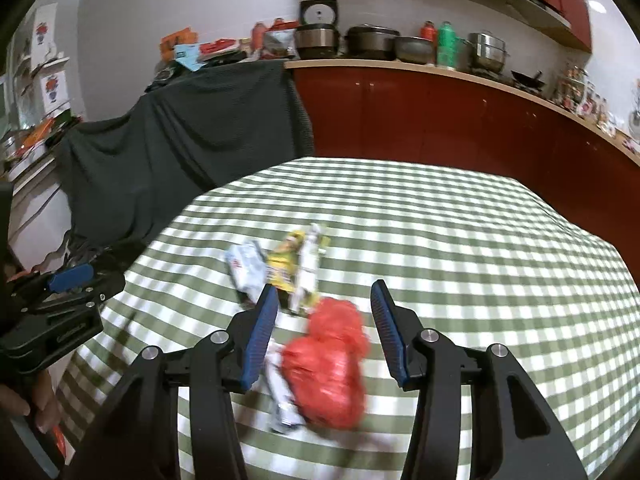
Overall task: Collect trash
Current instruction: 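Move both open grippers back over the trash on the table, then grasp the red plastic bag with the right gripper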
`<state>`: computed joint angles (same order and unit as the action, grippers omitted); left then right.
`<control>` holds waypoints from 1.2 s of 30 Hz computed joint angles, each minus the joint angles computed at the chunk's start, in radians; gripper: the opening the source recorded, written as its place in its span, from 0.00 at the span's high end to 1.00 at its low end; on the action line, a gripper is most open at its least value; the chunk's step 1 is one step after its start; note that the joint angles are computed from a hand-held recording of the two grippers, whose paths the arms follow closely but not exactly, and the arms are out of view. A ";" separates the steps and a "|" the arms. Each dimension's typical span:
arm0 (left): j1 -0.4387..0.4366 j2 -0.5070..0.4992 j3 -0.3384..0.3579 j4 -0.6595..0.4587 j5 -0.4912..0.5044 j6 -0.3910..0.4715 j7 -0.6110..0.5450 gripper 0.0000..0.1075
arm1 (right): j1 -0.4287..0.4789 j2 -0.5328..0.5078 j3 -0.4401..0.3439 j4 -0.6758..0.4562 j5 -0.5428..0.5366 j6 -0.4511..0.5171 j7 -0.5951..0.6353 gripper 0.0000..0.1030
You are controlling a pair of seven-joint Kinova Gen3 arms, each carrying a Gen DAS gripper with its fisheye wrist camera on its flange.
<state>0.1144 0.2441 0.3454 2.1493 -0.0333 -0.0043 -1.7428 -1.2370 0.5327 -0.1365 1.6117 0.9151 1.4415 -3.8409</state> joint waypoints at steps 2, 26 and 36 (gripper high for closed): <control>0.063 0.000 -0.046 -0.001 0.005 0.002 0.006 0.52 | -0.006 -0.011 -0.003 0.029 -0.010 -0.002 -0.033 0.53; 0.440 0.044 -0.360 -0.045 -0.002 0.034 0.078 0.52 | 0.030 -0.036 -0.037 0.149 0.024 -0.170 -0.132 0.50; 0.441 0.046 -0.342 -0.050 -0.010 0.034 0.092 0.45 | 0.043 -0.060 -0.032 0.193 0.037 -0.252 -0.173 0.46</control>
<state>0.5556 0.2906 0.0033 2.0990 -0.0428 0.0300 -1.6503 -1.1936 0.4724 -0.1682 1.8045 0.9522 1.1899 -4.0139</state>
